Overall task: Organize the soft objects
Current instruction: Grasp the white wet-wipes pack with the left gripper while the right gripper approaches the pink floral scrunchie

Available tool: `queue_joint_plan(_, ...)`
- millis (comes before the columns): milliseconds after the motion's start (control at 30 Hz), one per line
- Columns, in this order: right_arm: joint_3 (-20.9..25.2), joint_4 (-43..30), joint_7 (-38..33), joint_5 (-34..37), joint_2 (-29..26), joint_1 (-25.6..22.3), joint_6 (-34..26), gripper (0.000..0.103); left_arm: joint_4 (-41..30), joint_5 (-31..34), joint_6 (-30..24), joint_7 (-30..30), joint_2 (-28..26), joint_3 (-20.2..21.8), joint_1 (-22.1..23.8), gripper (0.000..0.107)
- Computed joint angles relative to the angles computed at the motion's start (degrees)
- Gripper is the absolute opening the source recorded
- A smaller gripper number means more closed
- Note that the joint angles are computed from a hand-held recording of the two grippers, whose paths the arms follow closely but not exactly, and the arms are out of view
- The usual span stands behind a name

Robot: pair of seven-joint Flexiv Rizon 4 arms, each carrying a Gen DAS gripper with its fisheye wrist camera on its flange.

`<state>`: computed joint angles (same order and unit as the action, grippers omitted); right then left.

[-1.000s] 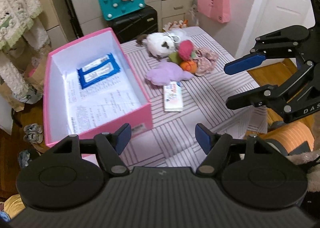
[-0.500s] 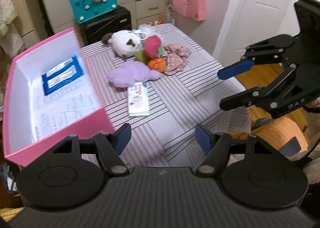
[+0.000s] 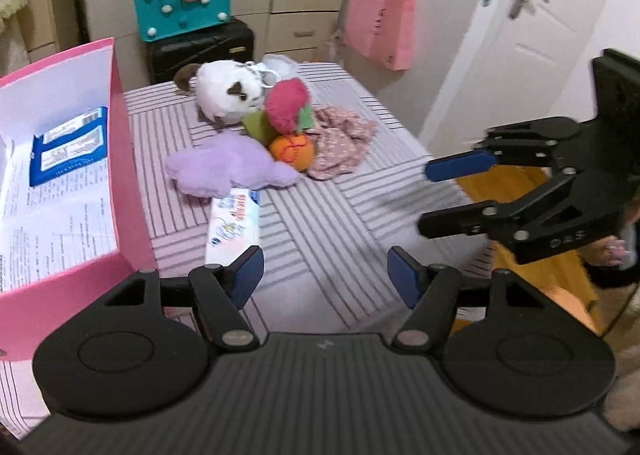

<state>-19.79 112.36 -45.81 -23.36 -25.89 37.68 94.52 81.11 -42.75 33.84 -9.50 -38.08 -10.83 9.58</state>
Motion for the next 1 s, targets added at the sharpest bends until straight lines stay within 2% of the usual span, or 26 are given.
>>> queue_joint_plan(100, -5.1, 0.8, 0.1, 0.0, -1.3, 3.1, 1.7, 0.063, 1.7, -0.8, 8.0, 1.5, -0.7, -0.4, -1.9, 0.066)
queue_joint_plan(233, -9.6, 0.9, -1.8, 2.9, -3.7, 5.8, 3.8, 0.063, 4.3, -2.1, 20.9, 6.1, -1.6, -2.7, -3.5, 0.066)
queue_joint_plan(400, -13.8, -0.3, -4.3, 7.2, -7.5, 8.1, 6.0, 0.065, 3.4, 0.2, 28.9, 6.3, -4.1, -4.4, -4.7, 0.066)
queue_joint_plan(467, -14.1, -0.9, -5.7, 8.8, -8.9, 7.9, 7.2, 0.070, 3.0, 0.9, 31.4, 6.2, -5.1, -5.6, -4.7, 0.066)
queue_joint_plan(600, -16.3, -2.9, -8.3, 12.4, -12.6, 8.7, 9.4, 0.073, 2.8, 2.7, 35.0, 6.3, -6.5, -7.7, -4.5, 0.066)
queue_joint_plan(700, -16.1, -4.8, -10.5, 14.1, -14.3, 7.9, 9.4, 0.074, 2.1, 4.9, 36.3, 4.1, -7.5, -7.5, -5.0, 0.067)
queue_joint_plan(833, -15.7, -7.6, -13.1, 16.7, -16.7, 6.7, 9.6, 0.091, -0.3, 7.8, 33.6, -2.7, -8.6, -5.2, -6.1, 0.067)
queue_joint_plan(900, -16.0, -9.1, -14.5, 17.6, -17.9, 6.4, 8.3, 0.091, -2.2, 9.8, 30.7, -5.6, -9.1, -3.8, -6.5, 0.067)
queue_joint_plan(1000, -13.1, -11.6, -16.6, 17.5, -18.6, 3.5, 7.0, 0.091, -3.6, 12.0, 30.8, -7.9, -9.9, -2.9, -6.9, 0.067)
